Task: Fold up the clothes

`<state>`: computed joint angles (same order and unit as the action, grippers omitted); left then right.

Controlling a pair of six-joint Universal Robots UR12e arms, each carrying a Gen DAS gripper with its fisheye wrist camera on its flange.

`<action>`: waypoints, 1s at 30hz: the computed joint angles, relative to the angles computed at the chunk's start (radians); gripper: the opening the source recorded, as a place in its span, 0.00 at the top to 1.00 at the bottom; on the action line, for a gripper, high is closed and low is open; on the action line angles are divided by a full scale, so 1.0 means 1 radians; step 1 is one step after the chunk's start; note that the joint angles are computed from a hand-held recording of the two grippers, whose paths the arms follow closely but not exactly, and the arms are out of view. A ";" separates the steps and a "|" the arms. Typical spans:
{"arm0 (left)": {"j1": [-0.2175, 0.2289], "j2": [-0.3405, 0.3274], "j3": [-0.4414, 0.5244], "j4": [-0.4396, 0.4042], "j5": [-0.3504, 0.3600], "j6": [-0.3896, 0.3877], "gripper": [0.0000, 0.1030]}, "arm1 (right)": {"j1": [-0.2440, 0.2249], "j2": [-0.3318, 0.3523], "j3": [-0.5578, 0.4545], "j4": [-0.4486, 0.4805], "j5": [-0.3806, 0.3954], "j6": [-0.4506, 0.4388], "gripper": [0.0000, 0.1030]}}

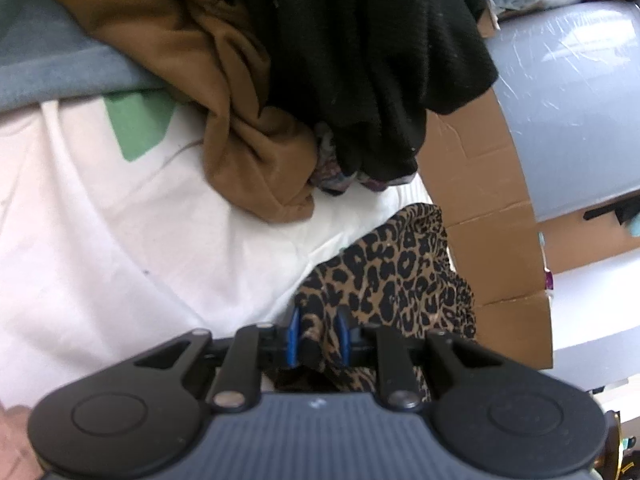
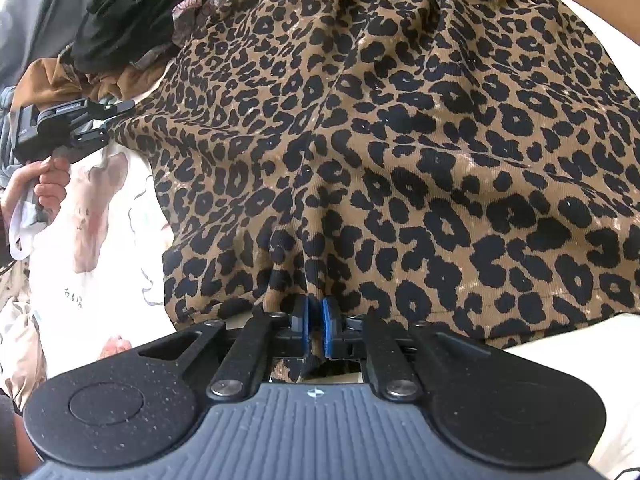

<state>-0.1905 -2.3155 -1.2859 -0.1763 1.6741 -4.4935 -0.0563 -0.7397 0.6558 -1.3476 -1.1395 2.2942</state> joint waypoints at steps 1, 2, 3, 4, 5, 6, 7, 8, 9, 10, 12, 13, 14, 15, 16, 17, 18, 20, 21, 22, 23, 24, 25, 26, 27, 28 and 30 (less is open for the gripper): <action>0.001 -0.003 0.001 0.008 -0.007 -0.005 0.80 | 0.001 0.001 -0.001 0.001 0.000 -0.001 0.94; 0.003 -0.006 0.002 0.017 -0.014 -0.009 0.80 | 0.001 0.001 -0.002 0.004 0.001 -0.002 0.94; 0.004 -0.006 -0.001 0.029 -0.018 -0.019 0.80 | 0.001 0.002 -0.002 0.007 0.002 -0.004 0.94; 0.004 -0.007 -0.004 0.042 -0.022 -0.030 0.80 | 0.001 0.001 -0.002 0.009 0.004 -0.006 0.94; 0.005 -0.007 -0.008 0.058 -0.026 -0.041 0.80 | 0.001 0.001 -0.001 0.011 0.004 -0.008 0.94; 0.005 -0.007 -0.013 0.074 -0.031 -0.052 0.80 | 0.001 0.000 0.000 0.012 0.005 -0.010 0.94; 0.005 -0.005 -0.020 0.091 -0.032 -0.063 0.80 | 0.000 0.000 0.000 0.012 0.006 -0.010 0.94; 0.004 -0.003 -0.029 0.113 -0.027 -0.078 0.80 | 0.000 0.000 0.000 0.012 0.007 -0.009 0.94; 0.003 -0.001 -0.037 0.135 -0.023 -0.093 0.80 | 0.000 0.001 -0.001 0.012 0.007 -0.008 0.94; 0.002 0.001 -0.044 0.155 -0.015 -0.107 0.80 | 0.001 0.001 -0.001 0.012 0.008 -0.007 0.94; 0.000 0.006 -0.055 0.184 -0.002 -0.122 0.80 | 0.001 0.002 -0.001 0.011 0.009 -0.006 0.94; 0.000 0.009 -0.057 0.181 -0.005 -0.117 0.80 | 0.001 0.002 -0.002 0.012 0.009 -0.008 0.94; 0.001 0.012 -0.059 0.178 -0.008 -0.112 0.80 | 0.002 0.002 -0.003 0.014 0.010 -0.010 0.94; 0.002 0.015 -0.060 0.170 -0.014 -0.103 0.80 | 0.002 0.002 -0.004 0.015 0.012 -0.012 0.94; 0.002 0.016 -0.059 0.161 -0.021 -0.096 0.81 | 0.002 0.001 -0.004 0.014 0.015 -0.013 0.94; 0.004 0.019 -0.059 0.153 -0.028 -0.091 0.81 | 0.002 0.001 -0.005 0.014 0.018 -0.014 0.94; 0.005 0.022 -0.060 0.144 -0.034 -0.085 0.83 | 0.002 0.002 -0.007 0.016 0.021 -0.014 0.94; 0.006 0.026 -0.061 0.128 -0.039 -0.084 0.90 | 0.002 0.003 -0.011 0.015 0.025 -0.014 0.94; 0.007 0.030 -0.058 0.103 -0.042 -0.079 0.91 | 0.002 0.005 -0.013 0.015 0.027 -0.013 0.94; 0.008 0.032 -0.055 0.084 -0.038 -0.066 0.91 | 0.002 0.005 -0.015 0.015 0.030 -0.013 0.94; 0.009 0.035 -0.052 0.066 -0.034 -0.052 0.92 | 0.002 0.006 -0.017 0.015 0.032 -0.013 0.94; 0.009 0.038 -0.049 0.048 -0.029 -0.039 0.93 | 0.002 0.007 -0.020 0.015 0.036 -0.014 0.94; 0.010 0.041 -0.047 0.037 -0.024 -0.028 0.94 | 0.002 0.008 -0.024 0.017 0.042 -0.015 0.94; 0.010 0.044 -0.044 0.017 -0.017 -0.016 0.95 | 0.001 0.009 -0.028 0.018 0.048 -0.017 0.94; 0.011 0.048 -0.041 -0.001 -0.011 -0.002 0.96 | 0.001 0.011 -0.032 0.019 0.053 -0.019 0.94; 0.011 0.054 -0.041 -0.018 -0.007 0.012 0.96 | 0.001 0.012 -0.035 0.019 0.058 -0.020 0.94; 0.010 0.062 -0.037 -0.047 0.000 0.036 0.96 | 0.000 0.015 -0.043 0.020 0.068 -0.022 0.94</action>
